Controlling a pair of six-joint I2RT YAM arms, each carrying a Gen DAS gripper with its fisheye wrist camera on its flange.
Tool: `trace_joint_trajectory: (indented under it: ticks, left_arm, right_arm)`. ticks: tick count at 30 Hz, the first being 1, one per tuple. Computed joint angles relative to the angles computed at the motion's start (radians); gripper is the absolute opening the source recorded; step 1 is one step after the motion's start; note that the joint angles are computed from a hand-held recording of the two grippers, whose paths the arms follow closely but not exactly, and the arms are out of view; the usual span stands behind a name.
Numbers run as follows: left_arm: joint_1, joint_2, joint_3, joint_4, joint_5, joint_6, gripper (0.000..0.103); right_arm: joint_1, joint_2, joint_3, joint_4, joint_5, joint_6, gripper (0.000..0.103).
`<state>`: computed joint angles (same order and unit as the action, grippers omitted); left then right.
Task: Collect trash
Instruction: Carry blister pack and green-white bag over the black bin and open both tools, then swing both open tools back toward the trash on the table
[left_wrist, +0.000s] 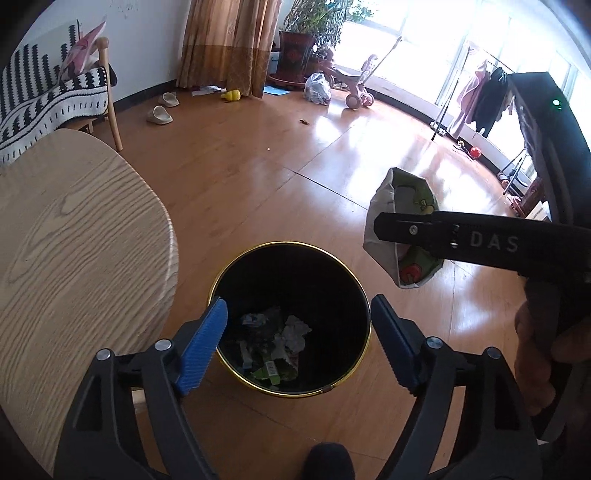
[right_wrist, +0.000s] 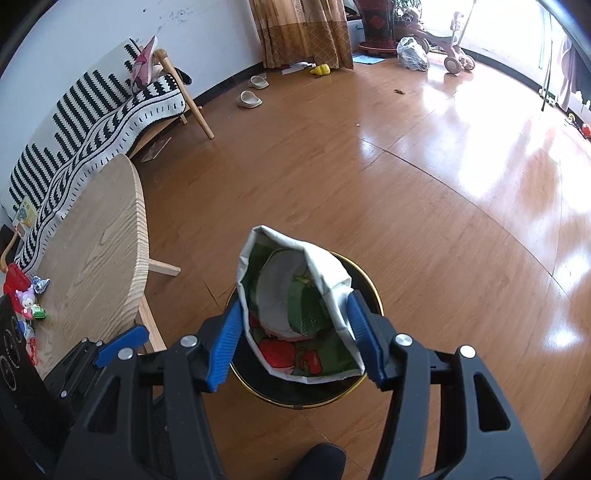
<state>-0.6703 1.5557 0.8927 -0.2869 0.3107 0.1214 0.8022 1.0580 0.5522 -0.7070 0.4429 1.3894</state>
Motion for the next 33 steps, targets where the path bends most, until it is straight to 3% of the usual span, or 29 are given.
trace_joint_trajectory:
  ticks: [6, 12, 18, 24, 28, 33]
  left_arm:
    - [0.054, -0.062, -0.008, -0.045, 0.033, 0.041, 0.083]
    - [0.105, -0.126, -0.010, -0.085, 0.048, 0.065, 0.088]
    - [0.260, -0.218, 0.010, -0.166, 0.093, 0.156, 0.092]
    - [0.593, -0.223, 0.114, -0.268, 0.177, 0.299, 0.093]
    - [0.872, -0.103, 0.261, -0.327, 0.214, 0.395, 0.093]
    - [1.123, 0.106, 0.487, -0.368, 0.237, 0.426, 0.093]
  right_arm:
    - [-0.012, 0.029, 0.023, 0.005, 0.017, -0.005, 0.079]
    - [0.002, 0.078, 0.078, 0.011, 0.031, -0.010, 0.082]
    - [0.025, 0.217, 0.231, 0.051, 0.046, -0.075, 0.085]
    - [0.052, 0.505, 0.534, 0.113, 0.024, -0.202, 0.086]
    - [0.080, 0.749, 0.832, 0.111, -0.016, -0.304, 0.086]
    - [0.116, 1.026, 1.227, 0.035, -0.059, -0.401, 0.086]
